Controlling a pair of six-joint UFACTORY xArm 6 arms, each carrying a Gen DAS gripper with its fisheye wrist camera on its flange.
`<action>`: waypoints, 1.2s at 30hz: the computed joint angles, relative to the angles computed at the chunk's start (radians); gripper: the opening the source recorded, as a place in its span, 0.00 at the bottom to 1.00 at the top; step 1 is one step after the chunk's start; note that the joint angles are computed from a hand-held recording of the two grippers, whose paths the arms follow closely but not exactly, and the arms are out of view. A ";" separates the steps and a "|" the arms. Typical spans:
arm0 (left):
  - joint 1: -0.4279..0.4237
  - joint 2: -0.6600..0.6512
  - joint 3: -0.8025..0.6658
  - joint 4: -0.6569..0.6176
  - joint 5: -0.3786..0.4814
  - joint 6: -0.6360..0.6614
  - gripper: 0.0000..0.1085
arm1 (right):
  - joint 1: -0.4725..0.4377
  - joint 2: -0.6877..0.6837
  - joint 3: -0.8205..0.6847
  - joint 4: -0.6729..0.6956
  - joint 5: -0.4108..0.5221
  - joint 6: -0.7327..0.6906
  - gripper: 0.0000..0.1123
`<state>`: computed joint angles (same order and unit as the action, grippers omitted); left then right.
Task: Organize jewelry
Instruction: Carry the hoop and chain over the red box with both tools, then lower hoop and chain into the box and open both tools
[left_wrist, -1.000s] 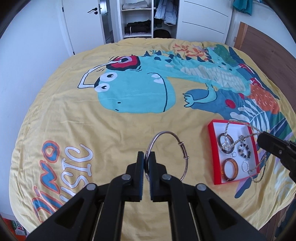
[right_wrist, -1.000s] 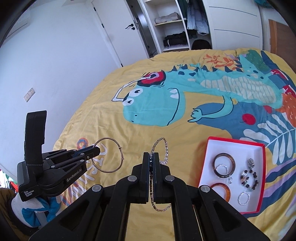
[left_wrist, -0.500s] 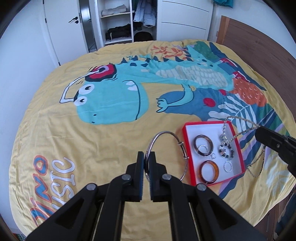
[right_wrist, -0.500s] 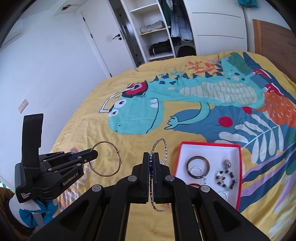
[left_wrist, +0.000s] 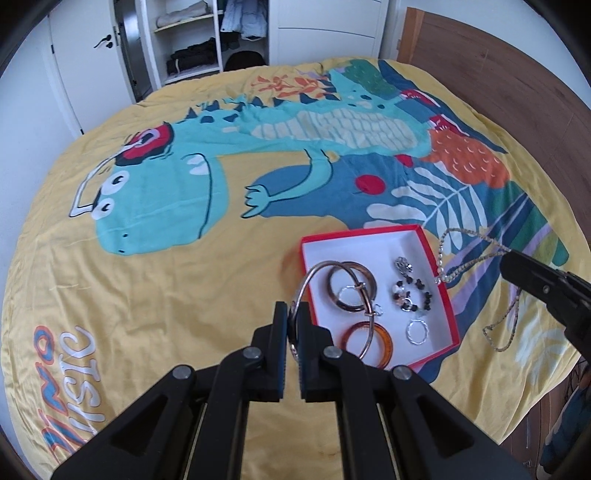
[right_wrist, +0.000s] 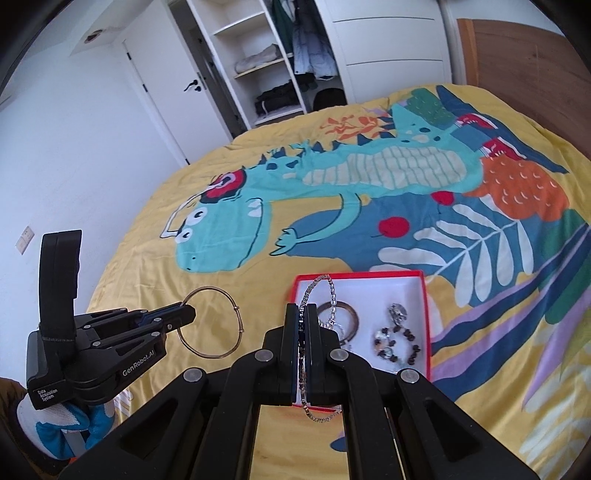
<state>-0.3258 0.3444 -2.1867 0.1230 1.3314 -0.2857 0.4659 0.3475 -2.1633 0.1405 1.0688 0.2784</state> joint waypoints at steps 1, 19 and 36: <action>-0.005 0.016 -0.010 -0.006 0.001 -0.001 0.04 | -0.006 -0.005 0.017 0.001 -0.006 0.000 0.02; -0.059 0.182 -0.043 -0.028 -0.017 -0.028 0.04 | -0.093 0.039 0.166 0.075 -0.096 -0.046 0.02; -0.055 0.119 0.164 -0.039 -0.122 -0.066 0.04 | -0.085 0.042 0.282 0.064 -0.139 -0.065 0.02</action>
